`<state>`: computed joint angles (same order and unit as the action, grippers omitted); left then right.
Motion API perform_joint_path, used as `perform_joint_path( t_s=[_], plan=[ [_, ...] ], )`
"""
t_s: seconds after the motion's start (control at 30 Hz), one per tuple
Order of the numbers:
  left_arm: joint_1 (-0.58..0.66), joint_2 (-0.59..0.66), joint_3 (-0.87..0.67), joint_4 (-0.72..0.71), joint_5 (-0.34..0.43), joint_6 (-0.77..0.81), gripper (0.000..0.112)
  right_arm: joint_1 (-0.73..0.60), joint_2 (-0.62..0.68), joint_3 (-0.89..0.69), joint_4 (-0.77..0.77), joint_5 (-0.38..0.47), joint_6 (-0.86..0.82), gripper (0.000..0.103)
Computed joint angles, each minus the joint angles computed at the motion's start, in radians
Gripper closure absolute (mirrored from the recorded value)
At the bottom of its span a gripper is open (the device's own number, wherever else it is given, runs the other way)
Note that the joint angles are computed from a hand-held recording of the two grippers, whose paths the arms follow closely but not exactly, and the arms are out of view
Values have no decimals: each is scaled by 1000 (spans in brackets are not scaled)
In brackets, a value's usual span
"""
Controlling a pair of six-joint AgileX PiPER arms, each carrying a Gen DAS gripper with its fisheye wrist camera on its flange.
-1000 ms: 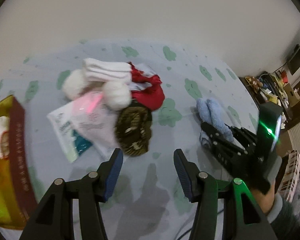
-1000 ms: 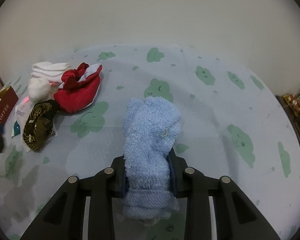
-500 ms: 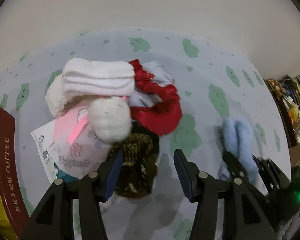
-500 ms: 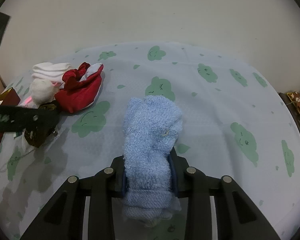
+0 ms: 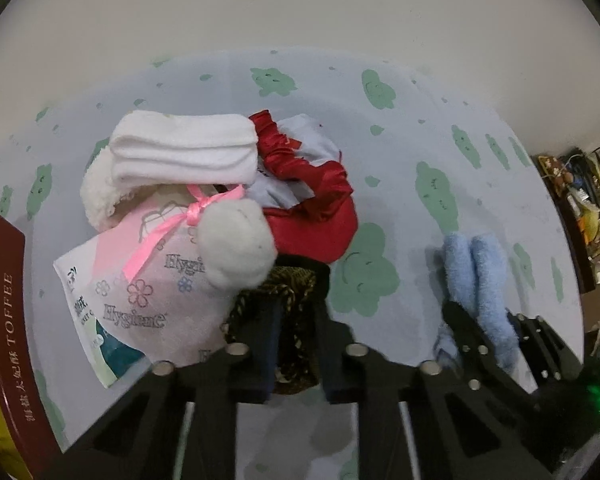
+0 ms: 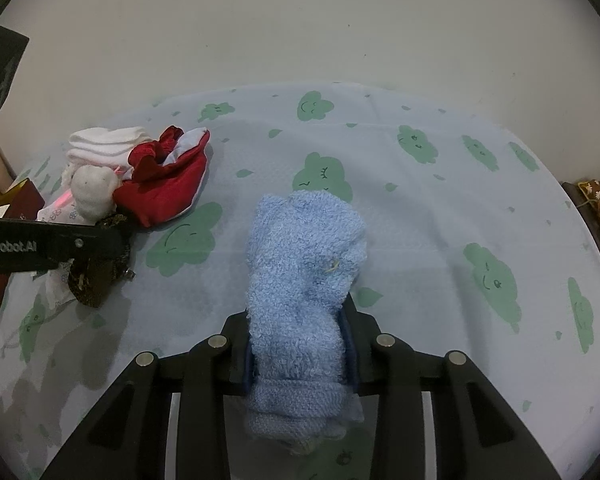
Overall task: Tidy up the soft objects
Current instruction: 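Grasp the dark patterned sock with the left tool while the right tool holds the blue sock, then carry the dark sock into the tin and open the left tool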
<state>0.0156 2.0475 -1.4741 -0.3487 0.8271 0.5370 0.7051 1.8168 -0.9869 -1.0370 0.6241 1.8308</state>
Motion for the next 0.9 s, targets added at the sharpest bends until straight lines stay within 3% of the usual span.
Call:
perform_joint_path(
  t_s=[0.13,0.4,0.9],
  plan=[
    [20,1,-24,-37,64,13,107,-1,0,0,0,-1,-1,70],
    [39,-51,16,-72,81,75,107,0,0,1,0,-1,0,70],
    [72,-162,93,-68,38,125,107,0,-1,0,1,-1,-2,70]
  ],
)
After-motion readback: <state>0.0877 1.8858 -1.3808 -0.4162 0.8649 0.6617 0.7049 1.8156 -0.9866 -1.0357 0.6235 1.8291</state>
